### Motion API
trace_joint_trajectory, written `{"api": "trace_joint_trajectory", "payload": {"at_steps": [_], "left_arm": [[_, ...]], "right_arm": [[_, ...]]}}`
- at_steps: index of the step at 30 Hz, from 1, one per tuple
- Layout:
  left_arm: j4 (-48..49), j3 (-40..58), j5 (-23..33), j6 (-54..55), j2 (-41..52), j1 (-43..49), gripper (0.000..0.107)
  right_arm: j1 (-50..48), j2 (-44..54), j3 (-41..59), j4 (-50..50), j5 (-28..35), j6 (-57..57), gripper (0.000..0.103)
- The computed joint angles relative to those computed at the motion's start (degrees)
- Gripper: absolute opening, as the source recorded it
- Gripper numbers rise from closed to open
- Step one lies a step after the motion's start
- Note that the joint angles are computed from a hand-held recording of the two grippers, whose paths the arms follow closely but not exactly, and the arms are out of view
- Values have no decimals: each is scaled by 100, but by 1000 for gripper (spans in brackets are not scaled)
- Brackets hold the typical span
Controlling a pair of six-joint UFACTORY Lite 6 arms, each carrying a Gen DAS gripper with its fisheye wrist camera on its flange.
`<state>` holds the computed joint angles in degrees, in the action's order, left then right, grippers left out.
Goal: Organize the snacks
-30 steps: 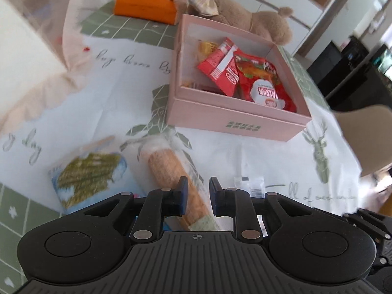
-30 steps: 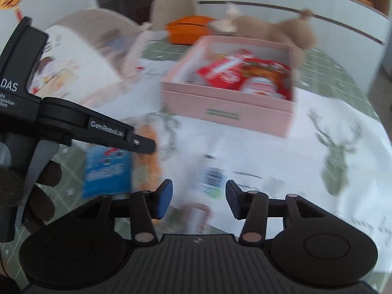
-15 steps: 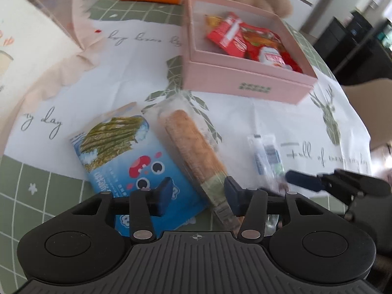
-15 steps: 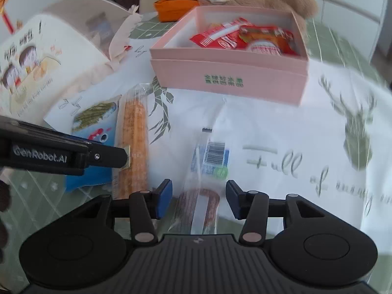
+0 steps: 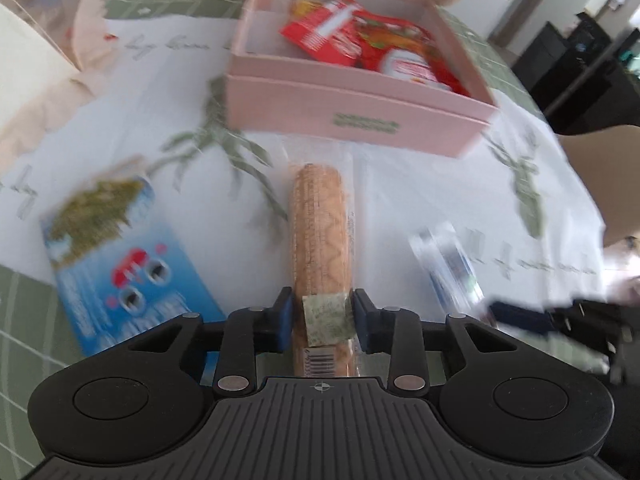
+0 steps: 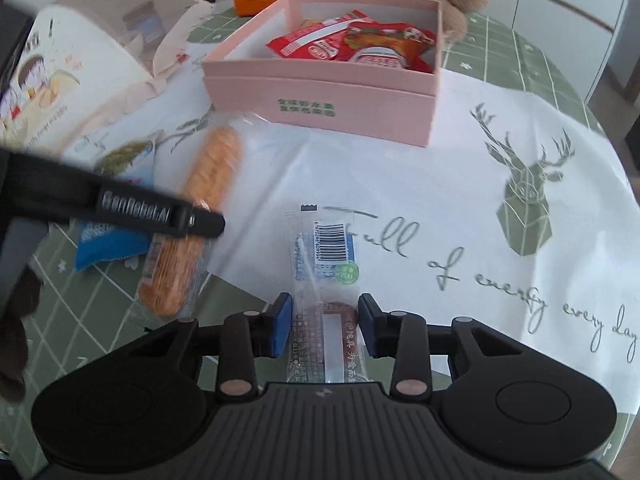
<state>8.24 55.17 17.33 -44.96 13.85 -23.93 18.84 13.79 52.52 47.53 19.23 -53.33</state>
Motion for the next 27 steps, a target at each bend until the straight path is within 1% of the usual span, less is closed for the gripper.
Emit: {"api": "trace_joint_trajectory", "payload": {"at_steps": [1, 2, 5, 7, 8, 9, 10, 11, 12, 13, 14, 15, 16, 18, 20, 21, 22, 24, 25, 26, 27], "left_arm": [[-52, -110, -72, 59, -141, -97, 35], [136, -195, -83, -115, -298, -210, 34], [854, -176, 123, -761, -824, -427, 34], [901, 113, 278, -681, -1064, -320, 34], [696, 396, 374, -356, -1041, -175, 33], [484, 680, 428, -45, -973, -16, 33], [362, 1025, 485, 169, -853, 142, 29], [479, 1431, 550, 184, -658, 270, 23], [825, 1800, 537, 17, -465, 384, 17], [1202, 2129, 488, -219, -266, 492, 13], [1339, 2422, 385, -303, -52, 633, 13], [1236, 2693, 179, -200, 223, 806, 14], [894, 2949, 53, 108, 525, 976, 14], [195, 3363, 182, 675, 1017, 1199, 16], [-805, 3234, 156, 1640, 1097, 1353, 18], [-1038, 3016, 85, 1911, 1011, 1369, 19], [-1030, 2773, 27, 1948, 896, 1364, 20], [-694, 2276, -101, 1569, 663, 1356, 20], [-686, 2011, -186, 1471, 535, 1387, 20], [-864, 1703, -284, 1571, 361, 1456, 20], [-1052, 1435, -343, 1720, 203, 1527, 20]], "right_arm": [[-153, 7, 79, 124, 191, -195, 35], [-287, 40, 202, 194, 363, -326, 35], [-688, 209, 828, 180, 978, -371, 35], [-907, 426, 1464, 95, 1447, -229, 35], [-971, 531, 1798, 35, 1619, -147, 35], [-1000, 630, 2143, -42, 1735, -57, 35], [-969, 797, 2553, -162, 1804, 110, 35], [-965, 922, 2903, -254, 1870, 219, 35], [-938, 1051, 3266, -344, 1928, 336, 35], [-920, 1166, 3562, -394, 1973, 400, 35], [-888, 1270, 3830, -440, 1989, 461, 35], [-855, 1401, 4109, -509, 1999, 549, 35], [-815, 1566, 4395, -606, 2003, 671, 35], [-731, 1887, 4858, -846, 1951, 934, 35], [-649, 2148, 5170, -1166, 1921, 1255, 35], [-637, 2262, 5292, -1208, 1955, 1294, 35], [-618, 2364, 5404, -1245, 1977, 1319, 35], [-541, 2502, 5531, -1314, 1903, 1346, 35], [-509, 2635, 5668, -1237, 1845, 1332, 36], [-481, 2840, 5927, -1082, 1842, 1305, 38], [-444, 3181, 6403, -1032, 1880, 1397, 40]]}}
